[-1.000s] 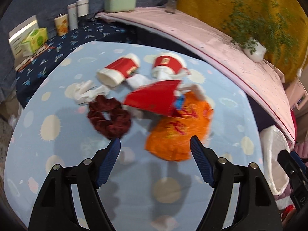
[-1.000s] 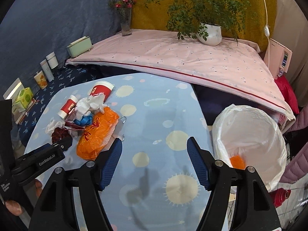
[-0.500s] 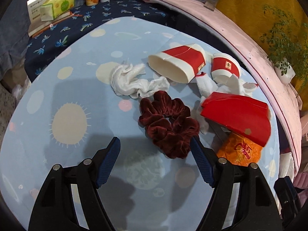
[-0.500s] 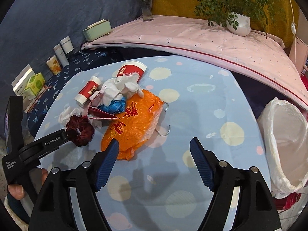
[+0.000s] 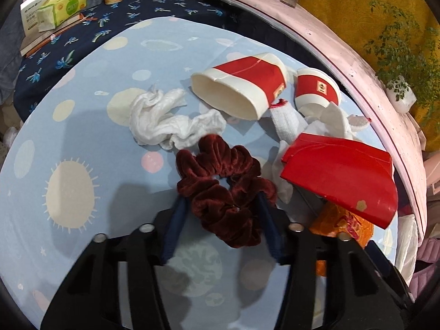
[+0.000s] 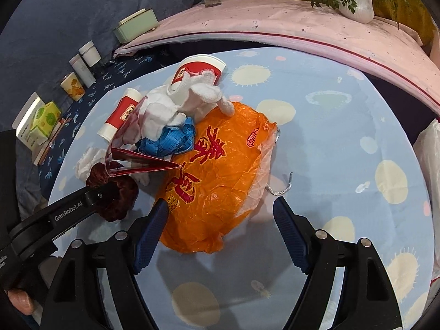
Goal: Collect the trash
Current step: 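Grasp the dark red scrunchie with the left tool while the right tool grasps the second orange bag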
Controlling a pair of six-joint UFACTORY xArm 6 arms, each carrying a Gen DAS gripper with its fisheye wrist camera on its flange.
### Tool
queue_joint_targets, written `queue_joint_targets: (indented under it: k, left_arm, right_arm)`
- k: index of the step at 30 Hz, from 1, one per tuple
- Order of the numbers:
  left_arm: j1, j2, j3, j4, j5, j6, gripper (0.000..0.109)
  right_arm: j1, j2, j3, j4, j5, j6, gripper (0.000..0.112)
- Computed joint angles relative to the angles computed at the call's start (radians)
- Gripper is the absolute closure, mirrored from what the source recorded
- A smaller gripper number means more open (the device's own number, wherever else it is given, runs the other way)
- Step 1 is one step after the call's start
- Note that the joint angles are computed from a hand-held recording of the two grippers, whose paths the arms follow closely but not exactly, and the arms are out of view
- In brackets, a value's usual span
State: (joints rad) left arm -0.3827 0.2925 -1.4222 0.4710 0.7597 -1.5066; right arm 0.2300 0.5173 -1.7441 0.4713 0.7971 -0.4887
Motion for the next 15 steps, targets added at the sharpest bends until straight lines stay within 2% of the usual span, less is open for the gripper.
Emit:
queue_joint_targets:
  k: [2, 3, 5, 7, 15]
  left_arm:
    - [-0.002, 0.0, 0.003, 0.001, -0.016, 0.012, 0.081]
    - [-0.004, 0.001, 0.003, 0.0, -0.019, 0.019, 0.083]
    - [-0.01, 0.001, 0.002, 0.008, -0.019, 0.02, 0.088]
    - [-0.019, -0.001, -0.003, 0.02, -0.004, 0.013, 0.09]
    - [-0.065, -0.017, -0.025, 0.043, 0.038, -0.001, 0.092]
  right_arm:
    - [-0.001, 0.012, -0.014, 0.014, 0.03, -0.013, 0.058]
    - [-0.001, 0.014, -0.015, 0.019, 0.038, -0.019, 0.063]
    - [-0.003, 0.009, -0.008, 0.037, 0.049, -0.037, 0.079]
    - [-0.007, -0.005, 0.008, 0.061, 0.052, -0.064, 0.088]
    - [-0.037, -0.091, 0.093, 0.096, 0.021, -0.126, 0.092]
